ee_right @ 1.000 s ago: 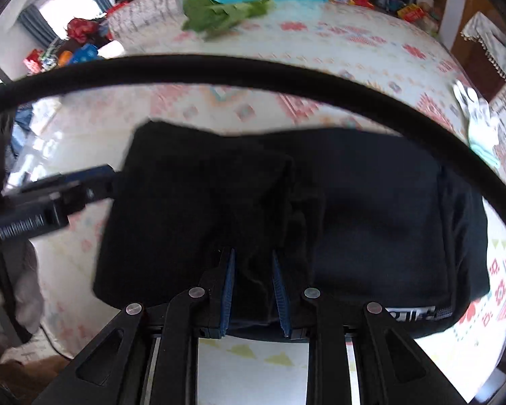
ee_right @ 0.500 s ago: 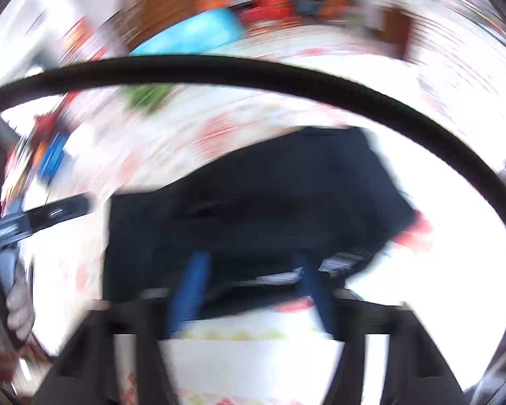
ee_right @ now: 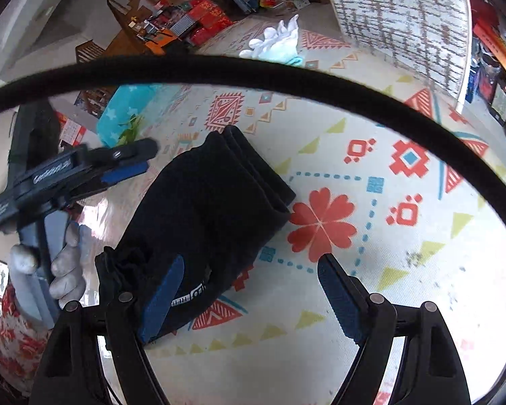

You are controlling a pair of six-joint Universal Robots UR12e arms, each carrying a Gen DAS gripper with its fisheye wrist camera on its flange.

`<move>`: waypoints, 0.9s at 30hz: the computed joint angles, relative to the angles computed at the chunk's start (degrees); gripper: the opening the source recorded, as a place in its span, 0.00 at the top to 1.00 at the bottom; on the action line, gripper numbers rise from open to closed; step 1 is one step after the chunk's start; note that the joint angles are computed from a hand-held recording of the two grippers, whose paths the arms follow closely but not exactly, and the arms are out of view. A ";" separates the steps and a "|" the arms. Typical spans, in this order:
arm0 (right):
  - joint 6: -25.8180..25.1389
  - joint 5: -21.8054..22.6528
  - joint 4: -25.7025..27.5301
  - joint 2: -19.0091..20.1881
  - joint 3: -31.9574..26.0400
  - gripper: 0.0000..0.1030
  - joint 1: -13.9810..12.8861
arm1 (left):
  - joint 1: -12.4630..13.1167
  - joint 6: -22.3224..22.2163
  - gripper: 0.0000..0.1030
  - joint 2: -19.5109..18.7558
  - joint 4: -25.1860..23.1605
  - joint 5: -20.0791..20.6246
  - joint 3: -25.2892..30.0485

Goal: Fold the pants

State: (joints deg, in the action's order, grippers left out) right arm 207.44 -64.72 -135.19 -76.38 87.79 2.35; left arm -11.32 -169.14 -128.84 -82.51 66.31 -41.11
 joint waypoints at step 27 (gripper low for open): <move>-3.29 12.23 -3.64 4.07 -3.09 0.81 -2.85 | -2.21 3.55 0.78 0.24 -1.66 2.51 2.27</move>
State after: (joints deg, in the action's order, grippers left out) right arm 204.15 -52.49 -138.83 -72.32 84.70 -0.50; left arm -13.52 -165.59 -128.59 -84.16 68.83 -38.84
